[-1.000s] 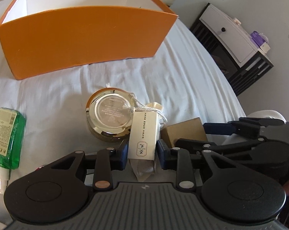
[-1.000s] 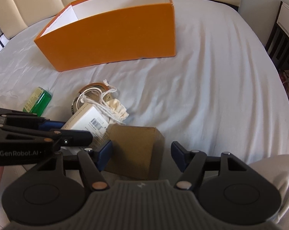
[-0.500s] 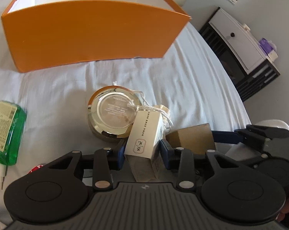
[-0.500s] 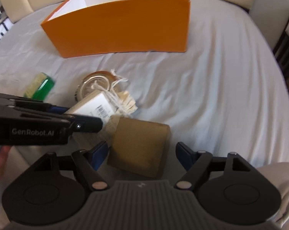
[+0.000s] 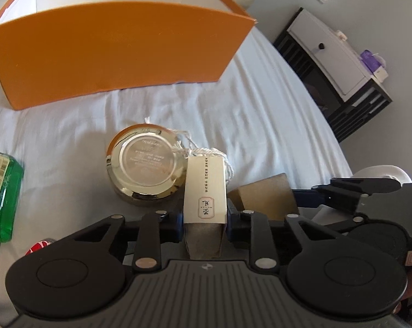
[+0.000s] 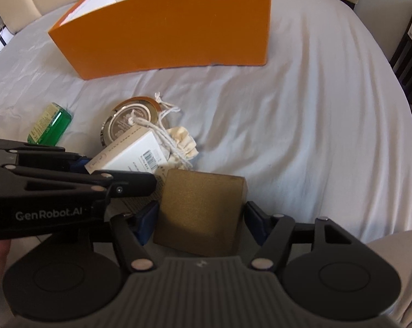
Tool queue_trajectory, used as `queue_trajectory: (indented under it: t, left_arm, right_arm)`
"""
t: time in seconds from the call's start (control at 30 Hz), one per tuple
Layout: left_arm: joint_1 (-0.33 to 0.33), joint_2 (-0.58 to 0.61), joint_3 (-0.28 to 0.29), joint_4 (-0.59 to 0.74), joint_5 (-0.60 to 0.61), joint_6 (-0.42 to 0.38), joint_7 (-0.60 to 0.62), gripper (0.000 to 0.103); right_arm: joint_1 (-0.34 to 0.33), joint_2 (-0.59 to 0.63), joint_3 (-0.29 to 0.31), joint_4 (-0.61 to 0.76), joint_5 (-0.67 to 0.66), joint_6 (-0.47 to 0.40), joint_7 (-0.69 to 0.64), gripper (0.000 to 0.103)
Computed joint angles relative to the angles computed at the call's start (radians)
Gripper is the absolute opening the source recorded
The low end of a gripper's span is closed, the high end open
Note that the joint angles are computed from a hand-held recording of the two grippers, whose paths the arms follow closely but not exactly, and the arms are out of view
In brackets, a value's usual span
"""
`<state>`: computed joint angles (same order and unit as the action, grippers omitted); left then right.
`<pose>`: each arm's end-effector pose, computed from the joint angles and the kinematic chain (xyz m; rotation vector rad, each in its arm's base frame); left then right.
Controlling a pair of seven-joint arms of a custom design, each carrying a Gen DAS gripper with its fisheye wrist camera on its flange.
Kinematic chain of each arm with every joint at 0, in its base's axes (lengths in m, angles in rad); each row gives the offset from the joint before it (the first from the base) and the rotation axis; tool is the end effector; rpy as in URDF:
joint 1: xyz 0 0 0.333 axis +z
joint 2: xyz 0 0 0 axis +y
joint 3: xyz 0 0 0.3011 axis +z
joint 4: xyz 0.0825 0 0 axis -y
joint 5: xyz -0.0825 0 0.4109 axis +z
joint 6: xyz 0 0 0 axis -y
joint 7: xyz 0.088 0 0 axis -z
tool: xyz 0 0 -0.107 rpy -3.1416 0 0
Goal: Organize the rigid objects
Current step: 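Grasp the white tagged box with left tool while right tool grasps brown square box, then carry the white tagged box and brown box over the orange box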
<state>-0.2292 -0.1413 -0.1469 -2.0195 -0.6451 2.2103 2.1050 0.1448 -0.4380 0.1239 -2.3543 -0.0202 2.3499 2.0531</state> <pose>0.5275 -0.2333 0.5296 1.3354 -2.5505 0.9387 0.4685 0.1329 0.5173 -1.7421 2.1365 -0.3316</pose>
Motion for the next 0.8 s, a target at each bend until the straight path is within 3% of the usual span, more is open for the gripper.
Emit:
queue_trajectory:
  t: [0.17,0.4,0.8]
  left_arm:
    - [-0.003,-0.036,0.011,-0.028,-0.021,0.03,0.019,0.03]
    - [-0.014,-0.078,0.039,-0.039,-0.098,0.087,0.049,0.03]
    - [-0.018,-0.04,0.044,0.091,-0.13,0.199,0.061,0.03]
  right_arm:
    - [-0.01,-0.054,0.022,-0.045,-0.041,0.059,0.019,0.064]
    - [-0.023,-0.085,0.032,-0.038,-0.065,0.075,0.026,0.063]
    - [-0.053,-0.013,0.028,0.108,-0.126,0.157,-0.059,0.063]
